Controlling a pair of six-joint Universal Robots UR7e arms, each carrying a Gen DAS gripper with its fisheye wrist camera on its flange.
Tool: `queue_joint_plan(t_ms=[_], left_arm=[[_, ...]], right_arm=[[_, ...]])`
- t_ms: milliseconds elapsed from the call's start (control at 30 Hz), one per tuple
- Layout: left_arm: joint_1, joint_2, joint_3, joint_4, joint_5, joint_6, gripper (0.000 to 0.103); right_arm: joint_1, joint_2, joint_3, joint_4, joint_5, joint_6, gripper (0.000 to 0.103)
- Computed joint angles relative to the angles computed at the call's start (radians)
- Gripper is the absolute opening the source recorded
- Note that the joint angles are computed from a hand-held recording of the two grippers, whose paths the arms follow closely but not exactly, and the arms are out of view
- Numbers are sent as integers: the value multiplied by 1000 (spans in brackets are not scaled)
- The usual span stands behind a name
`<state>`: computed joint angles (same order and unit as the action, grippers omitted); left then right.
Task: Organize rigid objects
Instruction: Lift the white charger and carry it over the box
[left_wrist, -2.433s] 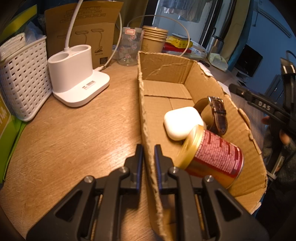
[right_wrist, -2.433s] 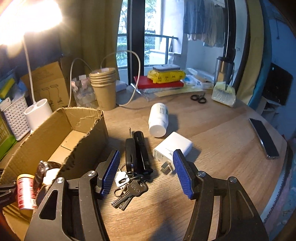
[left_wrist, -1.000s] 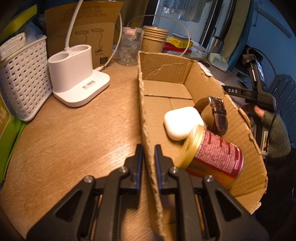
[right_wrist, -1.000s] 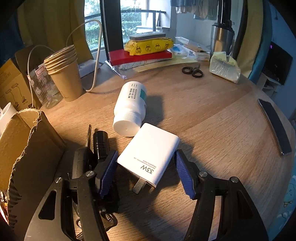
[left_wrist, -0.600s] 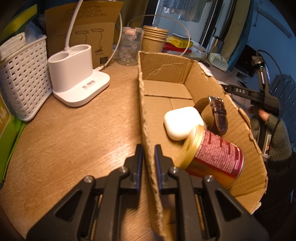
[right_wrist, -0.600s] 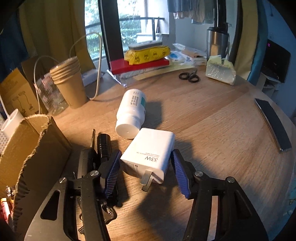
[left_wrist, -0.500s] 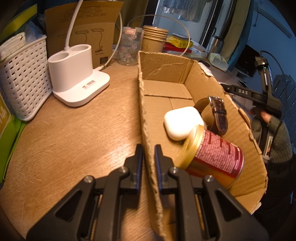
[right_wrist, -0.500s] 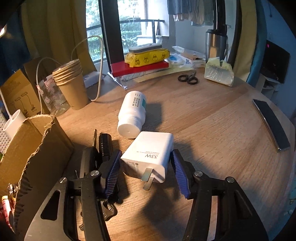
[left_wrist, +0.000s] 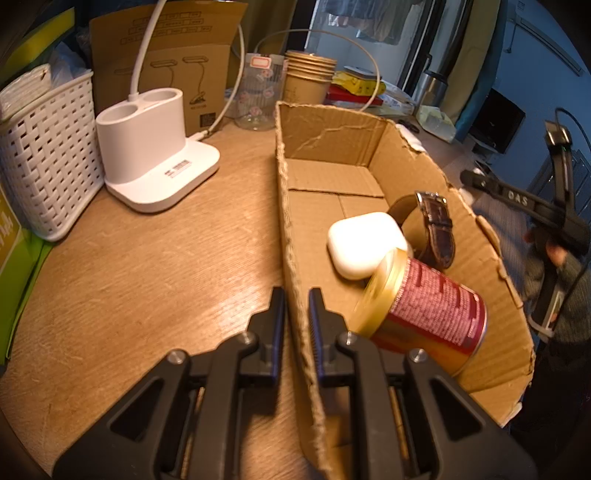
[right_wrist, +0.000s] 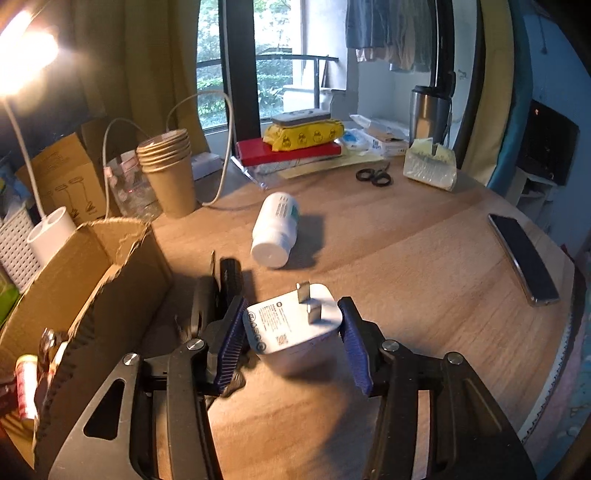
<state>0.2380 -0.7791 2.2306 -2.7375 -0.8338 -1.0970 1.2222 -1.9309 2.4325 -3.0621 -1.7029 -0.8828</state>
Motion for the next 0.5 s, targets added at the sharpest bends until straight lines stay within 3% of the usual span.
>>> queue_joint_plan(t_ms=[233,500], left_arm=[[0,0,0,0,0,0,14],[0,0,0,0,0,1,14]], right_arm=[[-20,-115,46,80,54,-44,53],[71,-226,75,190,104,-78,53]])
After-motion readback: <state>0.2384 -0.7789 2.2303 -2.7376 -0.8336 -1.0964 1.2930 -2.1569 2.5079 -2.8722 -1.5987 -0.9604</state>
